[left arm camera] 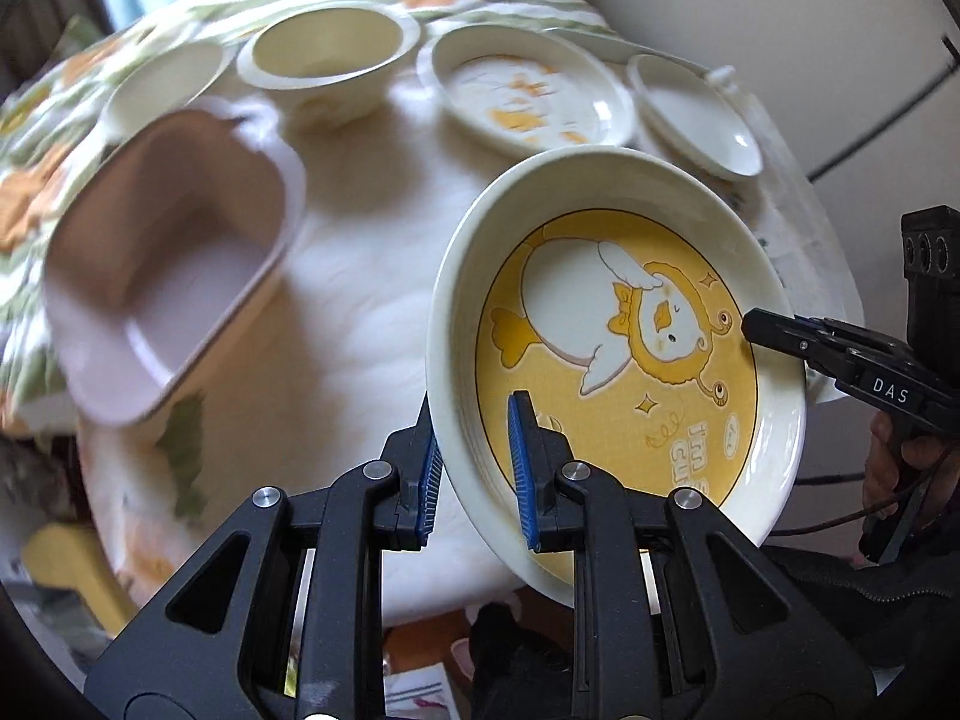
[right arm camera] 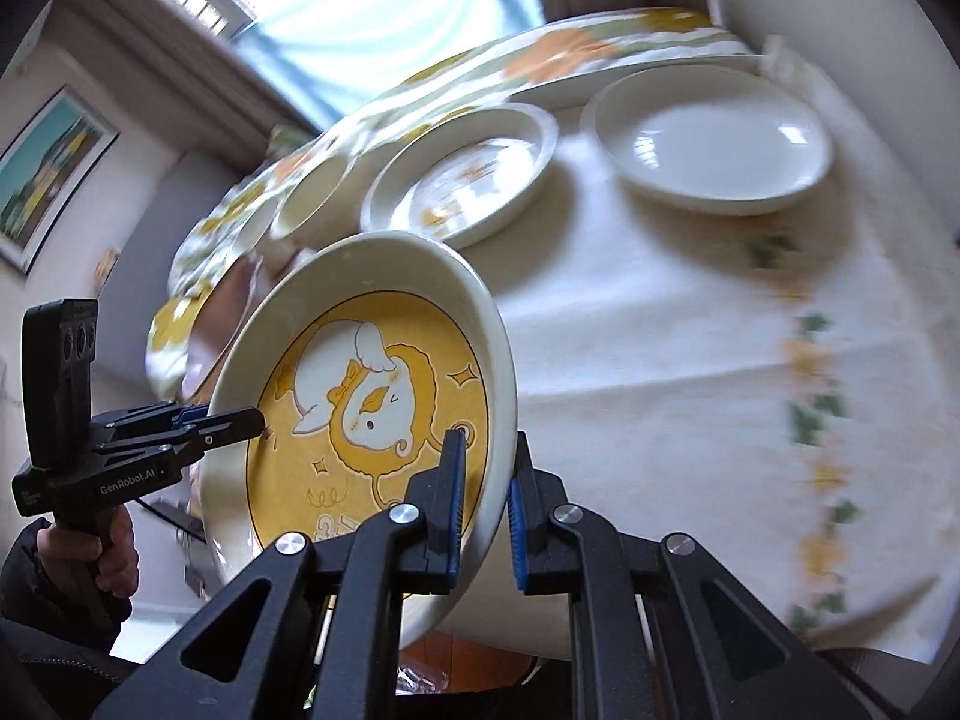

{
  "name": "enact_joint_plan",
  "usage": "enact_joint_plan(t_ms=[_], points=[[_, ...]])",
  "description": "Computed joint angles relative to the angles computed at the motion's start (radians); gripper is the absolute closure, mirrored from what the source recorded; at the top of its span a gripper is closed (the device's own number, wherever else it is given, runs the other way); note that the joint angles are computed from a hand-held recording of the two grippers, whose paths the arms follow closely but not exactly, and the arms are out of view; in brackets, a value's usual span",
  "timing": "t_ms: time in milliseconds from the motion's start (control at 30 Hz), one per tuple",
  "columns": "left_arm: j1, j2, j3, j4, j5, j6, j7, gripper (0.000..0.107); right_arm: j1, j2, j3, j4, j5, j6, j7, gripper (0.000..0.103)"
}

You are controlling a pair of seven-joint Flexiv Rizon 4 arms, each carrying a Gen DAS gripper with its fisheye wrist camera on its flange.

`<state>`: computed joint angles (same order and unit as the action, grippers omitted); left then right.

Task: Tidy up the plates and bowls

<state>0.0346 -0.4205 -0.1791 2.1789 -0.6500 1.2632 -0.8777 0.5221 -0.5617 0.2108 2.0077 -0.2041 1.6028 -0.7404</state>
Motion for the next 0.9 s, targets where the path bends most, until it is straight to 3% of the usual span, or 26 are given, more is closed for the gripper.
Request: enact_joint_plan(t_ms=[133, 300, 500, 900], points=[[0.028, -0.014, 0.027, 0.026, -0.008, 0.018, -0.025, 0.09, -0.047, -0.095, 0.097, -0.112, -0.018, -0.056, -0.069, 0.091], [0.096, -0.053, -0.025, 0.053, -0.087, 0.065, -0.004, 0.09, -0.059, -0.178, 0.153, -0.236, -0.007, -0.144, -0.142, 0.091], [0.147, -0.073, -0.094, 0.072, -0.149, 0.129, 0.044, 0.09, -0.04, -0.211, 0.148, -0.298, 0.035, -0.189, -0.194, 0.091], [0.156, -0.087, -0.097, 0.069, -0.071, 0.17, -0.013, 0.09, -0.003, -0.209, 0.112, -0.332, 0.074, -0.261, -0.233, 0.091]])
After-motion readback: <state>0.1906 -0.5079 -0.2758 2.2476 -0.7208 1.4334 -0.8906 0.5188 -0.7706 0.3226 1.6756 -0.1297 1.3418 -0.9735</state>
